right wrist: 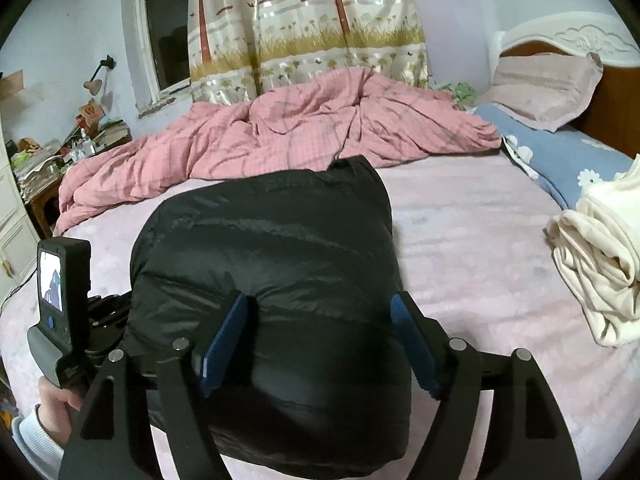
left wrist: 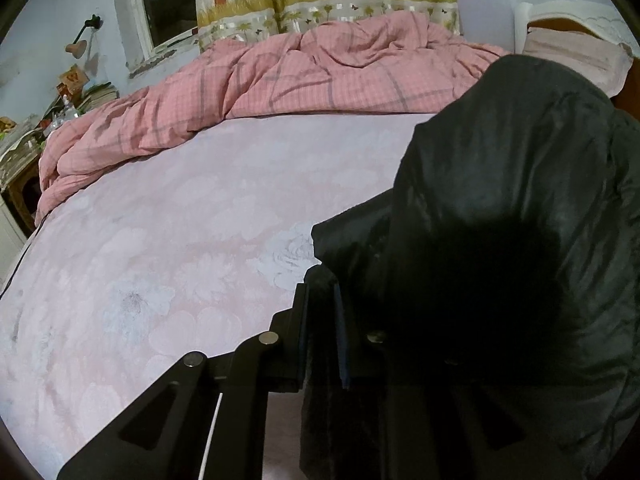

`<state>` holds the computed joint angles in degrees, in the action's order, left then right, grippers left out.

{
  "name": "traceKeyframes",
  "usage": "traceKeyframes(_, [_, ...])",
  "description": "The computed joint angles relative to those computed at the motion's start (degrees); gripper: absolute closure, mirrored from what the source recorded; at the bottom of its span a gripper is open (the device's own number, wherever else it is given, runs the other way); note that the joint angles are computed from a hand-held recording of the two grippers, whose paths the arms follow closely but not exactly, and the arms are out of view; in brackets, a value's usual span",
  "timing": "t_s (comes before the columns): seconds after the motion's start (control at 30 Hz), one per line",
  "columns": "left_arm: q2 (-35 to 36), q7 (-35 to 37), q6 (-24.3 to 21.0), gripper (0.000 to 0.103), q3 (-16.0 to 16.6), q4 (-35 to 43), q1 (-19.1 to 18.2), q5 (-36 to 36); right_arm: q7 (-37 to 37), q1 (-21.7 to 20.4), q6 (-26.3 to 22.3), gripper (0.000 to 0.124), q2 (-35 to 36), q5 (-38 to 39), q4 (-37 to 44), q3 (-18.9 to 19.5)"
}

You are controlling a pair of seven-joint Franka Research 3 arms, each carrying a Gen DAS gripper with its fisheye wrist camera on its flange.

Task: Fold large clothes

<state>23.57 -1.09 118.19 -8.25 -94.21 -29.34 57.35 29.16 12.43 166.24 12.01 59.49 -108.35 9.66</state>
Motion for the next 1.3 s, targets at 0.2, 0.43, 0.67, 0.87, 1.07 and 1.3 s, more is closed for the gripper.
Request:
traceKeyframes(0.2, [-1.7, -2.0, 1.6, 0.095, 0.3, -2.2, 0.0, 1.5, 1.0, 0.0, -0.3, 0.044, 0.0, -1.1, -0.1, -0.3])
traceKeyframes(0.43, [-15.4, -20.7, 0.0, 0.073, -3.0, -13.9, -3.4, 24.5, 1.8, -1.3, -4.6, 0.044, 1.0, -1.2, 0.6, -0.3])
traceKeyframes(0.67, [-13.5, -19.6, 5.6, 0.012, -6.1, -11.9, 0.3, 19.9, 0.3, -1.2, -5.6, 0.043, 0.5, 0.4, 0.3, -0.5])
traceKeyframes(0.87, [-13.0, -26.7, 15.8, 0.002, -4.9, -16.1, 3.8, 11.4, -4.5, -2.3, -5.9, 0.037, -0.3, 5.6, -0.2, -0.9])
traceKeyframes(1.07, [-9.9, -24.1, 16.2, 0.001, -4.4, -14.4, 3.8, 4.0, -1.7, -3.1, -11.0, 0.034, 0.8, 5.9, 1.0, -2.3])
traceKeyframes(1.3, [-9.3, -24.1, 26.6, 0.001, -2.8, -16.4, 4.9, 0.6, 6.7, -4.4, -22.3, 0.027, 5.6, -2.3, 6.4, -3.4])
